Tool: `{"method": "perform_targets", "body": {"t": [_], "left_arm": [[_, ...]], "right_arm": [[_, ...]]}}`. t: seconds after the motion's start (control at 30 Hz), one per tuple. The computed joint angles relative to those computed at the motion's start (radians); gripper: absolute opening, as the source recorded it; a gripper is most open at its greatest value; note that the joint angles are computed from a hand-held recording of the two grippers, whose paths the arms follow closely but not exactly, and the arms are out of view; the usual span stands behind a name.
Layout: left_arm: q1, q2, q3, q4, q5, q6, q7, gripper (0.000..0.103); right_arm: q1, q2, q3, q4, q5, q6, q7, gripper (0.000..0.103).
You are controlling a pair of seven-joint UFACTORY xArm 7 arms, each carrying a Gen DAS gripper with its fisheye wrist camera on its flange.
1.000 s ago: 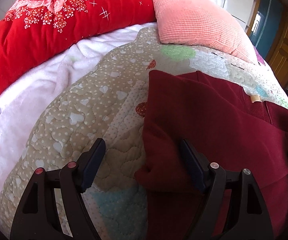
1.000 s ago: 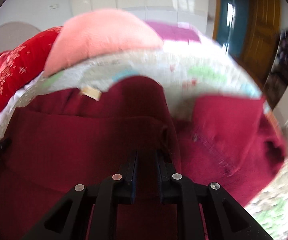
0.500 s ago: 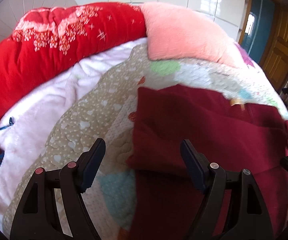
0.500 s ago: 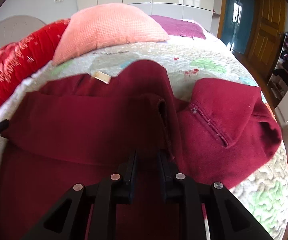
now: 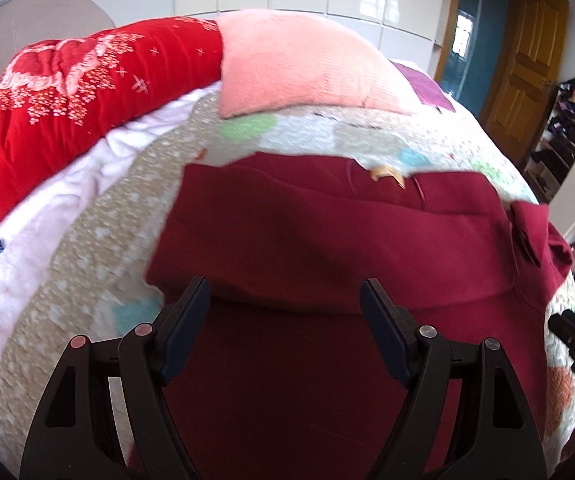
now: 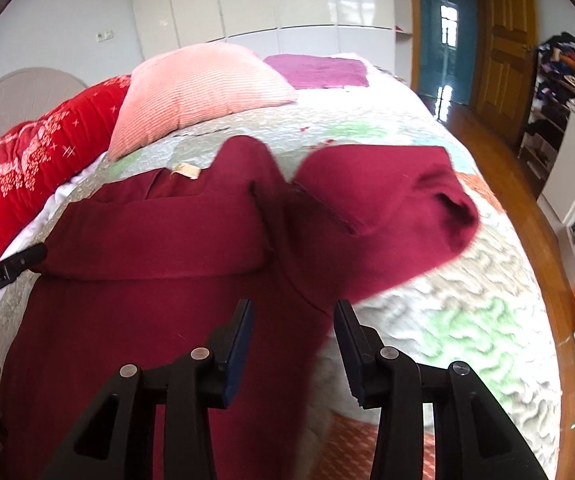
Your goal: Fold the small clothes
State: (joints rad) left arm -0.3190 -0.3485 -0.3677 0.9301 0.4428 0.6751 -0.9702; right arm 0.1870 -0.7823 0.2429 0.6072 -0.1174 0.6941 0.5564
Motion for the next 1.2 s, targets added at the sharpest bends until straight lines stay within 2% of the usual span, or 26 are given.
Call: {"method": "perform_targets", "body": {"t": [0.2,0.37,0.57,0.73,0.8,0.83,0.9,0.93,1.03,1.13,1.2], "left_arm": [[-0.029,0.055,-0.017,0.029,0.002,-0.01,-0.014,0.078],[-0.053,0.122,-0.006,0.08,0.017,0.0,-0.02,0.078],[-0.087,0.151,0.031,0.097,0.005,-0.006,-0.004,0.078],[-0.085,0.146,0.045,0.09,0.008,0.0,0.008,0.078],[-0.084,0.143,0.054,0.082,-0.011,-0.008,0.018,0.078],[-0.083,0.141,0.058,0.077,-0.019,-0.012,0.023,0.078],[-0.08,0.132,0.062,0.067,-0.03,-0.019,0.034,0.078],[-0.078,0.125,0.064,0.061,-0.035,-0.024,0.039,0.078],[-0.07,0.101,0.07,0.041,-0.061,-0.048,0.056,0.078],[-0.054,0.062,0.075,0.021,-0.078,-0.061,0.074,0.078],[-0.04,0.037,0.079,0.008,-0.093,-0.067,0.088,0.078]], "right_arm": [[-0.03,-0.088,-0.034,-0.046,-0.006,0.039,-0.008,0.04],[-0.067,-0.075,-0.054,-0.027,-0.014,0.01,-0.037,0.04],[-0.074,0.094,-0.051,0.046,-0.045,-0.111,-0.128,0.04],[-0.095,0.282,-0.048,0.135,-0.095,-0.149,-0.191,0.04],[-0.08,0.339,-0.076,0.153,-0.084,-0.165,-0.234,0.035],[-0.082,0.353,-0.086,0.156,-0.08,-0.176,-0.239,0.026],[-0.043,0.341,-0.145,0.154,0.008,-0.192,-0.281,0.007],[-0.025,0.32,-0.177,0.153,0.065,-0.194,-0.3,0.004],[-0.015,0.208,-0.23,0.163,0.162,-0.186,-0.334,0.004],[-0.039,0.131,-0.225,0.218,0.174,-0.165,-0.358,0.004],[-0.065,0.097,-0.198,0.272,0.149,-0.157,-0.368,0.004]]}}
